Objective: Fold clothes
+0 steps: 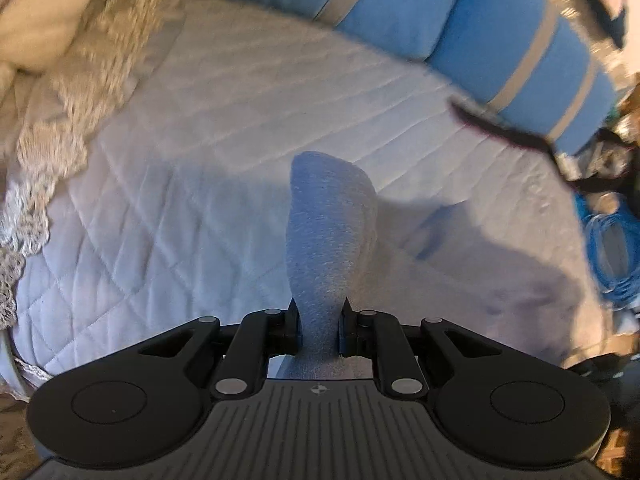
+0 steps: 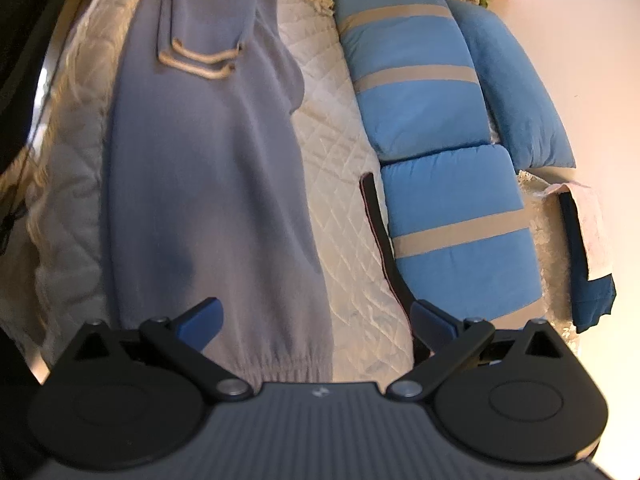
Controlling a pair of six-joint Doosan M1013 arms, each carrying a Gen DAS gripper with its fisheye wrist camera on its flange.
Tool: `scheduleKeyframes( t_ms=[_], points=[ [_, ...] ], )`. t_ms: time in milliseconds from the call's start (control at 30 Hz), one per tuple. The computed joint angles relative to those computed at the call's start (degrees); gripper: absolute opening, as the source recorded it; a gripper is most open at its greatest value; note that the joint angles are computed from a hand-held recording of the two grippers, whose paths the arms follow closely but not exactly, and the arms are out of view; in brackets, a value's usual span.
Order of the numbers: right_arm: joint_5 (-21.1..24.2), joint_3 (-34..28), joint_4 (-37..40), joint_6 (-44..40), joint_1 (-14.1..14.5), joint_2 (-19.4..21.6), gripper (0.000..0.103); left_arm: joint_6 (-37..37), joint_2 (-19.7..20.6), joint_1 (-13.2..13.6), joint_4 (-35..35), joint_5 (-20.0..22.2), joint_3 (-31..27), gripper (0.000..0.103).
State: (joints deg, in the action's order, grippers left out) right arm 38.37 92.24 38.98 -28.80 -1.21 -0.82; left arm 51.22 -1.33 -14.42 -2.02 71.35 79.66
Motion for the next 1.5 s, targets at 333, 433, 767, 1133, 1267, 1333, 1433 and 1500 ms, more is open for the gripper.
scheduleKeyframes(
  t_ms=[333,433,767,1133,1267,1333,1433,1500],
  points=[
    [14.39,-4.19,0.76,10.70,-0.86,0.88,0.103,-4.32,4.58,-9.48,5.03,6.32,-15.31,0.013],
    [14.82,-4.47,1.52,11.95,-1.20,0.85,0.103,-9.42,6.29,-11.05,4.74,7.40,-18.54,0.013],
    [17.17,-6.49,4.03,15.86,-4.06,1.17,0.103,-18.39,11.73,-14.59,3.63,3.51,-23.56,0.014],
    [17.28,-8.69,4.60,19.39,-7.85,1.91,0.103,-13.67,21.90,-17.28,-3.37,6.19,-30.76,0.014],
    [17.08,-9.08,4.28,20.33,-9.08,2.09,0.103,-13.18,24.60,-17.58,-5.28,6.45,-31.88,0.014],
    [17.15,-9.31,4.18,20.98,-9.60,2.19,0.103,-12.69,25.96,-17.72,-5.81,6.59,-32.63,0.014],
    [17.70,-9.80,4.14,22.26,-10.37,2.37,0.103,-12.26,27.94,-17.84,-7.18,6.97,-34.01,0.014],
    [17.95,-10.03,4.07,23.11,-10.76,2.44,0.103,-11.57,29.17,-17.98,-8.27,7.12,-35.04,0.016]
  ],
)
